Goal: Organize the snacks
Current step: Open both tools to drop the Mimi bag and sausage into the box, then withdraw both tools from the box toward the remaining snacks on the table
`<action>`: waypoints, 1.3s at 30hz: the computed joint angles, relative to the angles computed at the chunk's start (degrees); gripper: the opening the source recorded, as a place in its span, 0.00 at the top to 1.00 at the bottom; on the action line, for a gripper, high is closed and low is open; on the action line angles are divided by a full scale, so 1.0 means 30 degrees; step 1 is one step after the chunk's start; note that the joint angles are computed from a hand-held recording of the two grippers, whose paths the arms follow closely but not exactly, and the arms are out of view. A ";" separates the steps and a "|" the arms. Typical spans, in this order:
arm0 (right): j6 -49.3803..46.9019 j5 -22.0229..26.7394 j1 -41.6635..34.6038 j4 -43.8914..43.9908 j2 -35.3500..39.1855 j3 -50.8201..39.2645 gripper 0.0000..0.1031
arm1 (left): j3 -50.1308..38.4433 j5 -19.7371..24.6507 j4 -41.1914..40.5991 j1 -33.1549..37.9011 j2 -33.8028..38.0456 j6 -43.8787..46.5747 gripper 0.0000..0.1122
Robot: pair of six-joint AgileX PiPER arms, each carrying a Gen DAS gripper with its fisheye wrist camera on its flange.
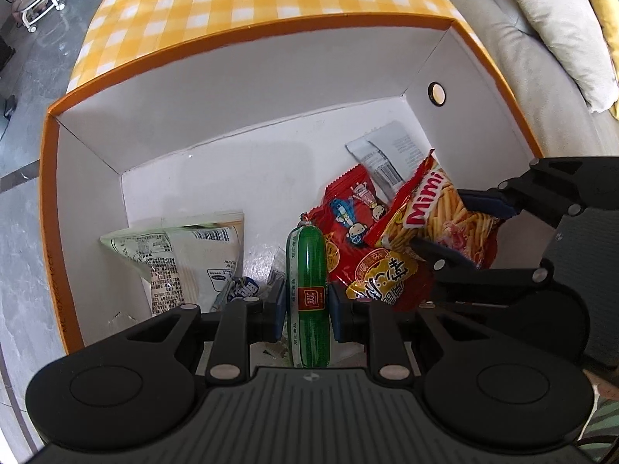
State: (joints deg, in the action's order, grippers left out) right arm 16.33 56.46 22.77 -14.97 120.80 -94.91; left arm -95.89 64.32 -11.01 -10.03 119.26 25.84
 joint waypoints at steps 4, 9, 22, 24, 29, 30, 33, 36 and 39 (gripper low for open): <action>0.0052 0.0352 -0.0189 0.0249 0.0223 -0.0342 0.61 | 0.0230 -0.0097 -0.0115 -0.0013 -0.0074 -0.0002 0.78; 0.0359 0.0227 -0.0143 -0.0111 -0.0003 -0.0203 0.56 | 0.0614 -0.0399 -0.0240 -0.0022 -0.0634 0.0162 0.76; 0.1508 -0.1420 0.0311 -0.0494 -0.3158 0.2338 0.25 | 0.4148 -0.2898 -0.1935 0.0869 -0.5424 0.2663 0.51; 0.2020 -0.1690 0.0415 -0.0650 -0.3832 0.2856 0.25 | 0.5038 -0.3489 -0.2490 0.1073 -0.6384 0.3340 0.49; 0.4453 -0.2705 0.0983 -0.1801 -0.5949 0.4711 0.25 | 0.7630 -0.5264 -0.3972 0.1679 -0.8791 0.5279 0.49; 0.5062 -0.2957 0.1119 -0.2123 -0.6413 0.5206 0.25 | 0.8213 -0.5639 -0.4348 0.1838 -0.9280 0.5722 0.49; 0.7376 -0.3553 0.1914 -0.3540 -0.7824 0.6810 0.25 | 0.9925 -0.6678 -0.5408 0.2317 -1.0696 0.6875 0.49; 0.9583 -0.4145 0.2880 -0.5128 -0.9350 0.8555 0.21 | 1.1319 -0.7028 -0.6355 0.2897 -1.1906 0.8009 0.49; 1.2533 -0.4493 0.4240 -0.7290 -1.1034 1.0515 0.20 | 1.2699 -0.7432 -0.7242 0.3498 -1.3091 0.9133 0.49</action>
